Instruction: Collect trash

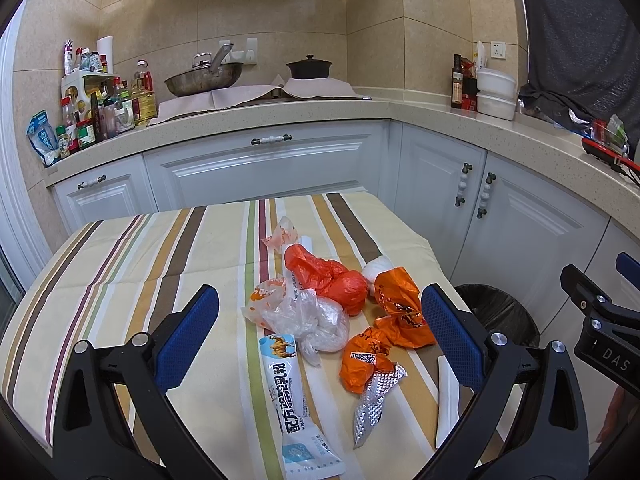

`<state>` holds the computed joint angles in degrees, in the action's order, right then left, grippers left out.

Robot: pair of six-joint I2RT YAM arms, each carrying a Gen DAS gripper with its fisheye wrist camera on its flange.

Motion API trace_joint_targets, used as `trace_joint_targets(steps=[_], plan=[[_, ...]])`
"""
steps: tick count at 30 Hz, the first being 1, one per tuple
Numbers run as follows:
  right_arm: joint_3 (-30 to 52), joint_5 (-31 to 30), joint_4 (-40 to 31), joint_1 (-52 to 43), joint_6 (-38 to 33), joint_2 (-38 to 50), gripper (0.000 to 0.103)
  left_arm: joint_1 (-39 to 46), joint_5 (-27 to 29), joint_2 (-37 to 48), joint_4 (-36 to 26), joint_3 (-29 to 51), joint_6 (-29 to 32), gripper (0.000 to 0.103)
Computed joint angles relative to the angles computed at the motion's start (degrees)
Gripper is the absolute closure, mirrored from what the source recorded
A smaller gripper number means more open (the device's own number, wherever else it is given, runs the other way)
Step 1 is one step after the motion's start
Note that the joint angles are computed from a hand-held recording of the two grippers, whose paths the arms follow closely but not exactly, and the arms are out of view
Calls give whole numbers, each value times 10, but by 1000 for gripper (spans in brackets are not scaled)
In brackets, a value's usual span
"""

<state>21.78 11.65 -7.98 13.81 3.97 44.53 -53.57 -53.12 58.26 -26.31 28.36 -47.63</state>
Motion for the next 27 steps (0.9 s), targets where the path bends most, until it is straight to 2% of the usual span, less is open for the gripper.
trace_joint_targets(steps=[12, 14, 22, 27], plan=[[-10, -12, 16, -14, -7, 5, 7, 2, 4, -6, 0, -4, 2, 4], [-7, -12, 0, -12, -6, -7, 7, 2, 3, -4, 1, -4, 1, 4], [-18, -15, 27, 8, 6, 25, 7, -3, 5, 10, 14, -22, -15, 4], [-44, -6, 61, 45, 18, 42, 7, 7, 18, -10, 7, -42, -19, 4]])
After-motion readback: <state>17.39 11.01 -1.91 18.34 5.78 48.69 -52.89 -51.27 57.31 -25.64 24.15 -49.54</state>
